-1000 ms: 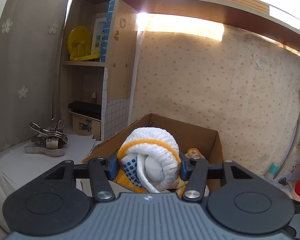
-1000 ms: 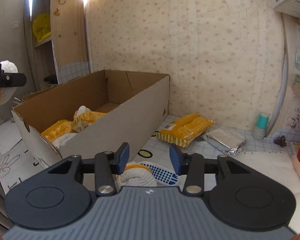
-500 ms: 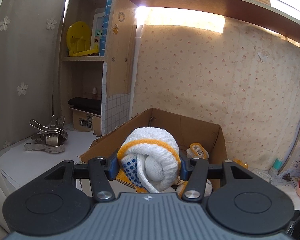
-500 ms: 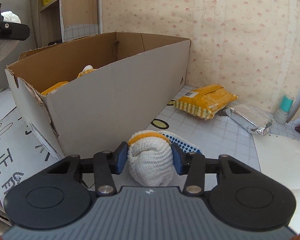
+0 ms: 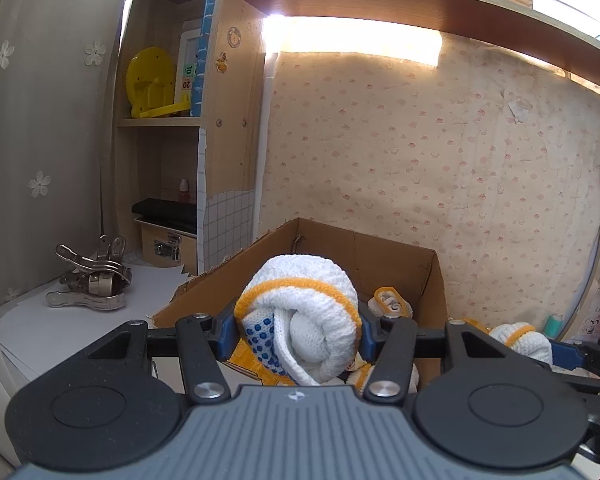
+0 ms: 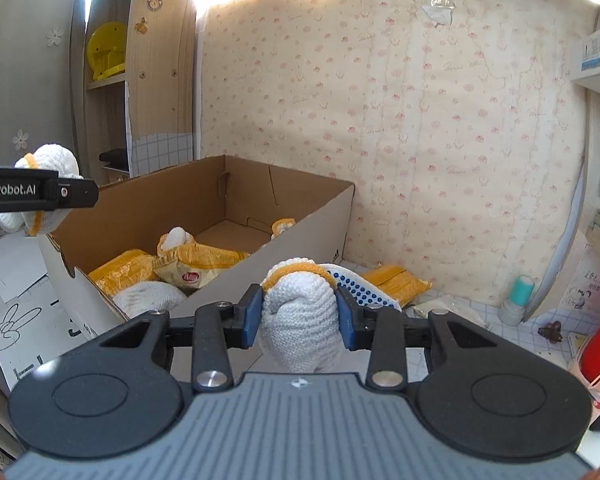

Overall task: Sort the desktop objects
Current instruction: 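Lower the towel and glove into the box with both grippers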

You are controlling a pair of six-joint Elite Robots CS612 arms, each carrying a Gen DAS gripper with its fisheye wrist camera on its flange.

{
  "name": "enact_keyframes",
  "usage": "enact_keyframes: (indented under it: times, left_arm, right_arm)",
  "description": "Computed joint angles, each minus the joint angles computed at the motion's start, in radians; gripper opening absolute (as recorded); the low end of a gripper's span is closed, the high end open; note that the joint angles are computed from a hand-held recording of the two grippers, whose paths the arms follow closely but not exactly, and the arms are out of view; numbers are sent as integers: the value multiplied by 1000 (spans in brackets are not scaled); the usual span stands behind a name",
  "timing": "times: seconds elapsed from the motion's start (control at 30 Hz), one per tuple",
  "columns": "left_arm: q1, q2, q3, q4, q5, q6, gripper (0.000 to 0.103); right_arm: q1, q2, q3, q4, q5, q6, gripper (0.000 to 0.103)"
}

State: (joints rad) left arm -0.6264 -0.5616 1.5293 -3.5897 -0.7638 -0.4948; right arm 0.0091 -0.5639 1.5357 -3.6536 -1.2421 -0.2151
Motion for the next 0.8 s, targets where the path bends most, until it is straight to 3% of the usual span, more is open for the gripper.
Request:
enact_keyframes:
  times: [0.37, 0.8]
  left_arm:
    - [4, -9, 10, -4, 19, -14, 57]
    - [10, -17, 24, -9, 35, -23, 57]
  right_arm:
    - [24, -30, 1, -28, -29, -12, 38]
    - [51, -33, -26, -17, -15, -24, 39]
